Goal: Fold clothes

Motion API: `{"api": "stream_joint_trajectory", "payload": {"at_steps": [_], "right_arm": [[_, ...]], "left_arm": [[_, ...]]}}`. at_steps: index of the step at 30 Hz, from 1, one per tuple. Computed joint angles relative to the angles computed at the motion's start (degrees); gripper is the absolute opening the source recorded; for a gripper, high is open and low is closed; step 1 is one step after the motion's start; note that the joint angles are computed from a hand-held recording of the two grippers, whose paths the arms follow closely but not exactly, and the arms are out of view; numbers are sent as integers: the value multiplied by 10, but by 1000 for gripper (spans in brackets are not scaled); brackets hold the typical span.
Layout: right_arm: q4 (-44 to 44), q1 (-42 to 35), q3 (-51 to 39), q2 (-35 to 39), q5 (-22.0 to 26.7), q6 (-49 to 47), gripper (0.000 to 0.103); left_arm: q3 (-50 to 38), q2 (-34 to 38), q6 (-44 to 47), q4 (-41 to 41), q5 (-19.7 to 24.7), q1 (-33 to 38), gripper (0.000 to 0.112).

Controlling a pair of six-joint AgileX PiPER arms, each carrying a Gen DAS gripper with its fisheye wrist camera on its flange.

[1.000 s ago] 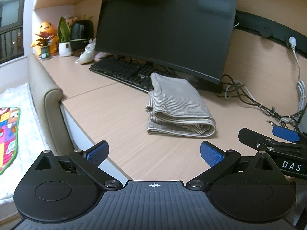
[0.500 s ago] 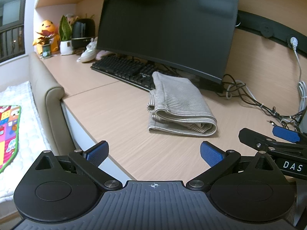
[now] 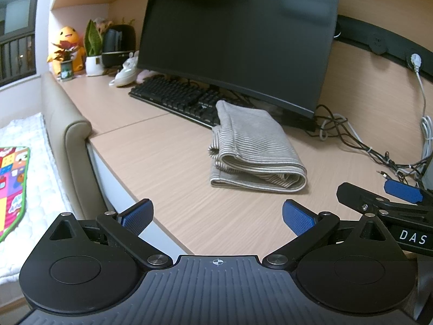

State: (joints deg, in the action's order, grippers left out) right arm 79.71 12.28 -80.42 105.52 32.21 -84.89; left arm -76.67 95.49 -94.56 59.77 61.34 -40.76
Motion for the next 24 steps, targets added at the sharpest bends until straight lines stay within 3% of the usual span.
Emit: {"api": "stream_joint_trajectory", "payload": {"at_steps": [24], "right_arm": [[-12, -5, -6, 4, 10, 10, 103]], "left_arm": [[-2, 1, 0, -5, 4, -2, 103]]}}
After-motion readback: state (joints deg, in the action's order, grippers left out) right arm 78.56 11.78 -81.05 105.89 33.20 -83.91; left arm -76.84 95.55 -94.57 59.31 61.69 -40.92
